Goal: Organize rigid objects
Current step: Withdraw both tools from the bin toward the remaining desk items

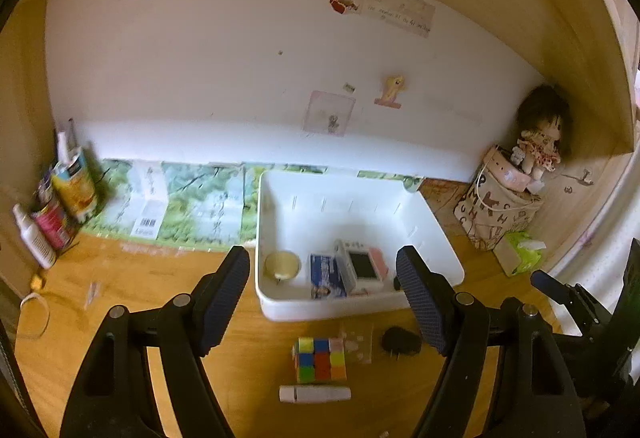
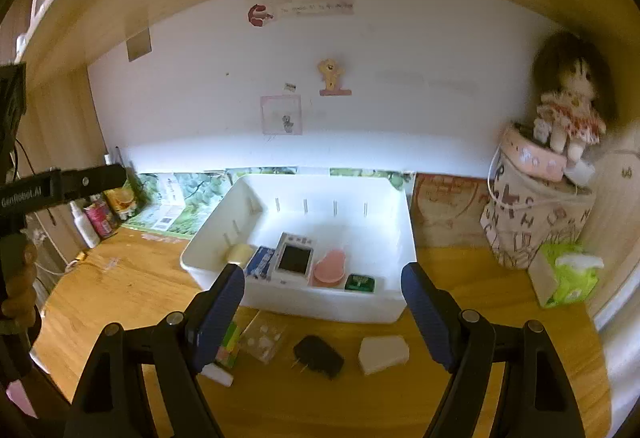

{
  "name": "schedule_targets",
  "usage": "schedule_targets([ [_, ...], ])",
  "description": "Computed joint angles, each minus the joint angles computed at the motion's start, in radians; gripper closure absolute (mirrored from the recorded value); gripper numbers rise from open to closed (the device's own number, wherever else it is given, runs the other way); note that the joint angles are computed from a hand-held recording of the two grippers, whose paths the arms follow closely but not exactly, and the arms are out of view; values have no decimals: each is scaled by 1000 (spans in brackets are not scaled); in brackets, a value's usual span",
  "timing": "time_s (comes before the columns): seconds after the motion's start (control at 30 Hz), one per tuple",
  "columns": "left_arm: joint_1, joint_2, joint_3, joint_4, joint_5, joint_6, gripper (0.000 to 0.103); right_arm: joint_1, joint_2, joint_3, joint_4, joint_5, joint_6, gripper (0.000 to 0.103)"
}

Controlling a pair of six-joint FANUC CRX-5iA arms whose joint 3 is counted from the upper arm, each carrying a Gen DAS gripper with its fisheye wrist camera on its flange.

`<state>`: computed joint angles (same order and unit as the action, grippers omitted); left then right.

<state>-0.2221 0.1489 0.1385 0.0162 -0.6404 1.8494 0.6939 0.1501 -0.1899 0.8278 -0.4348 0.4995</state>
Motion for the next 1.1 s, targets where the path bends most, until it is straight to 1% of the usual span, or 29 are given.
schedule_targets([
  [0.07, -15, -15, -3, -38, -17, 46, 24, 3, -18, -3, -70, -1, 44, 22],
  [0.13, -31, -25, -1, -81, -42, 93, 24, 5, -34, -13, -111, -4, 63, 22],
  [0.23, -55, -37, 6, -143, -83, 149, 24, 5, -55, -26, -161, -15, 78, 22],
  [0.37, -92, -55, 10, -242, -122, 229, 24, 1, -82, -56, -192, -10, 68, 22],
  [0.67, -159, -61, 31, -356, -251, 324, 24, -4, -98, -43, -387, -40, 178, 22],
  [0.77, -188, -42, 55, -399, -325, 345, 24, -8, -96, -29, -468, -49, 239, 22],
  [0.83, -199, -39, 56, -412, -352, 348, 24, -14, -89, -16, -527, -58, 276, 22],
  [0.93, -204, -36, 49, -401, -376, 331, 24, -34, -70, 35, -683, -98, 367, 22],
  [1.03, -197, -28, 42, -369, -387, 301, 23, -61, -47, 86, -808, -144, 423, 22],
  [1.1, -180, -14, 37, -320, -393, 267, 21, -76, -25, 116, -848, -178, 424, 22],
])
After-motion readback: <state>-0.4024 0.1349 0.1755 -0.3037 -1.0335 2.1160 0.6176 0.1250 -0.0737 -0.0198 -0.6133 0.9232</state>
